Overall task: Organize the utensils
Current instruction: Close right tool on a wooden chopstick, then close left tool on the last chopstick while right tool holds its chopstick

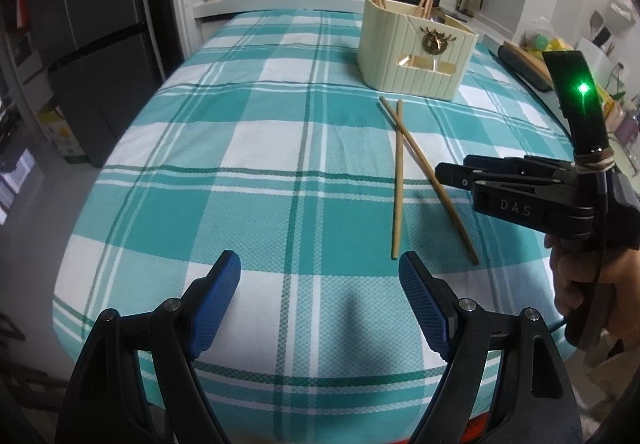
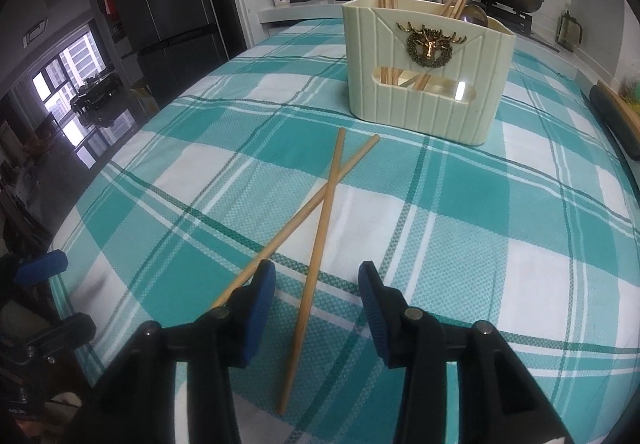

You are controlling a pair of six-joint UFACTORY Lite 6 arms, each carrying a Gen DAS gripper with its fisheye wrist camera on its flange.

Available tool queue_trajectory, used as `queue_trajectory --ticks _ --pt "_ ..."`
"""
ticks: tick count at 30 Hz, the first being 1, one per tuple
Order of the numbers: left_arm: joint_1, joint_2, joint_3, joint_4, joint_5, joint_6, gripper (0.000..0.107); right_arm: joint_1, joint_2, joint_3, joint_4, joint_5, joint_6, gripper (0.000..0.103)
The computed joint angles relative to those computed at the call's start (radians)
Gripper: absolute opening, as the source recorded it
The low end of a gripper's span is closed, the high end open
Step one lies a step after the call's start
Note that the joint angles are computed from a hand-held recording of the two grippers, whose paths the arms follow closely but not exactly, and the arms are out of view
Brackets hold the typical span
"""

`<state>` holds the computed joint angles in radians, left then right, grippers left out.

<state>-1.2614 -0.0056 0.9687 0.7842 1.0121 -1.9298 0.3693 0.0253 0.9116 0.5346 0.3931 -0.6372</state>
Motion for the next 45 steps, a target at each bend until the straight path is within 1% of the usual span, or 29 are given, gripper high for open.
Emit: queue_trajectory --ticks 6,7,9,10,11,13,15,19,23,27,28,30,31,34,36,39,42,45 --pt "0.002 0.011 -0.001 -0.011 -0.010 0.007 0.083 0.048 0.143 0.085 -0.115 -0.036 0.123 0.043" --pt "0.000 0.012 -0.003 -0.014 -0.011 0.007 0.083 0.049 0.164 0.091 -0.125 -0.051 0.137 0.039" --pt "0.001 0.015 -0.009 -0.022 -0.016 0.008 0.083 0.061 0.167 0.075 -0.233 -0.109 0.239 0.014" --pt "0.004 0.017 -0.013 -0.028 -0.023 0.010 0.083 0.055 0.163 0.066 -0.256 -0.127 0.260 0.008" --pt "0.008 0.019 -0.015 -0.033 -0.029 0.014 0.083 0.041 0.154 0.059 -0.237 -0.131 0.253 0.007" --pt "0.014 0.028 -0.013 -0.040 -0.037 0.019 0.083 -0.001 0.130 0.040 -0.146 -0.126 0.186 0.007" --pt "0.018 0.037 -0.006 -0.039 -0.042 0.022 0.083 -0.043 0.089 -0.001 -0.159 -0.137 0.202 0.007" --pt "0.023 0.053 0.010 -0.037 -0.047 0.035 0.083 -0.199 0.001 -0.096 -0.039 -0.110 0.052 0.007" --pt "0.050 0.067 0.018 -0.038 -0.071 0.069 0.083 -0.377 -0.126 -0.194 -0.062 -0.076 -0.017 0.007" --pt "0.117 0.074 0.024 -0.044 -0.131 0.143 0.083 -0.546 -0.211 -0.250 -0.056 -0.018 -0.164 0.008" --pt "0.135 0.067 0.024 -0.043 -0.150 0.161 0.083 -0.566 -0.220 -0.250 -0.070 -0.001 -0.186 0.011" --pt "0.180 0.051 0.024 -0.048 -0.200 0.211 0.083 -0.600 -0.234 -0.241 -0.069 0.035 -0.242 0.031" --pt "0.207 0.042 0.024 -0.055 -0.230 0.243 0.083 -0.618 -0.239 -0.230 -0.035 0.063 -0.289 0.034" --pt "0.304 0.039 0.043 -0.133 -0.331 0.395 0.083 -0.640 -0.214 -0.168 -0.022 0.140 -0.323 0.034" --pt "0.357 0.068 0.084 -0.199 -0.369 0.513 0.083 -0.641 -0.166 -0.108 -0.026 0.192 -0.319 0.034" --pt "0.406 0.144 0.182 -0.258 -0.381 0.661 0.083 -0.616 -0.082 -0.021 -0.070 0.244 -0.265 0.034" --pt "0.449 0.236 0.289 -0.295 -0.379 0.770 0.083 -0.576 -0.035 0.017 -0.118 0.249 -0.218 0.034" --pt "0.512 0.361 0.419 -0.394 -0.397 0.915 0.083 -0.535 0.006 0.035 -0.170 0.229 -0.168 0.034"
